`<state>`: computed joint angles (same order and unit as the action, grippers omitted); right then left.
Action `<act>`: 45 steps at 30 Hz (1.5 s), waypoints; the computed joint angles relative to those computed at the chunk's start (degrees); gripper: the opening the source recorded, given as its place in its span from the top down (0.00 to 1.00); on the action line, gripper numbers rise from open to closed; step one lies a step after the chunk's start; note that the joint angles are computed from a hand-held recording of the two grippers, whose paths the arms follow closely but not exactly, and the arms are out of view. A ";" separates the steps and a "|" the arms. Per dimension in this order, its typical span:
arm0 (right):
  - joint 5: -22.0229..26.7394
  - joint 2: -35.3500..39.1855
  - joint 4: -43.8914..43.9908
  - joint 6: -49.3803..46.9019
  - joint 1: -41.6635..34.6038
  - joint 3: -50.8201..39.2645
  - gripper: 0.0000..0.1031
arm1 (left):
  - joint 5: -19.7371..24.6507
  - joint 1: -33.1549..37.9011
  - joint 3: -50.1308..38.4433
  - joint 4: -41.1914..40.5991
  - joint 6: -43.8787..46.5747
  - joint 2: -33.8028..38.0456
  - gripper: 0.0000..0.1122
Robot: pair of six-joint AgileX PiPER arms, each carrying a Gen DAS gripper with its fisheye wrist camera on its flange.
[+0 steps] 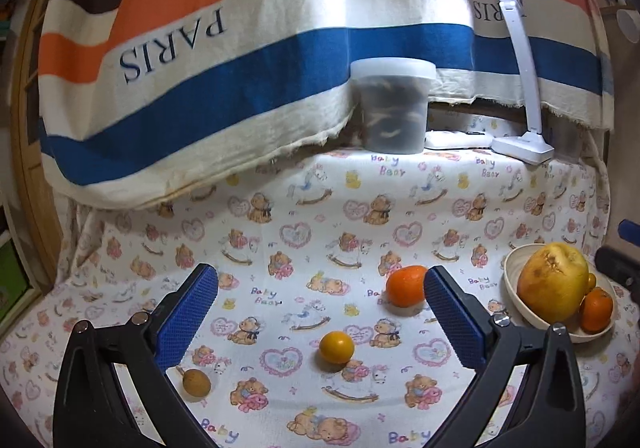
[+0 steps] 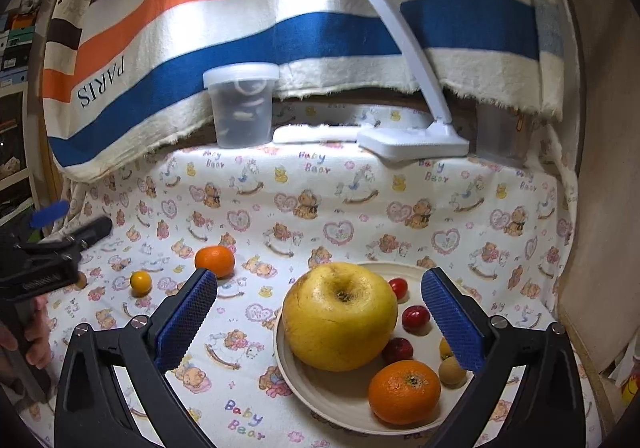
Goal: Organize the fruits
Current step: 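Move the right tool to the mandarin while the left tool approaches the small orange tomato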
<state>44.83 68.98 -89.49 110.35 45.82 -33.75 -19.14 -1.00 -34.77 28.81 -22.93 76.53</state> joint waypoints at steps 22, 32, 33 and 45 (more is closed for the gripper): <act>-4.96 -0.22 -6.50 5.90 -2.93 0.09 0.00 | -2.64 0.69 0.82 3.01 -2.02 -0.29 0.09; -13.32 6.88 13.01 -14.20 -7.88 -11.75 0.00 | 0.83 5.98 -4.10 21.76 -26.50 3.53 0.09; -13.01 8.68 15.04 -16.56 -7.81 -14.02 0.00 | 0.78 6.62 -4.47 24.12 -29.44 3.91 0.09; -16.23 28.58 38.47 -42.75 -11.20 -36.73 0.13 | 3.43 8.83 -8.64 41.47 -50.50 7.71 0.09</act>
<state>28.60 97.56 -51.02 67.60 34.62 -70.47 -15.71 7.83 -43.42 70.27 -73.44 84.24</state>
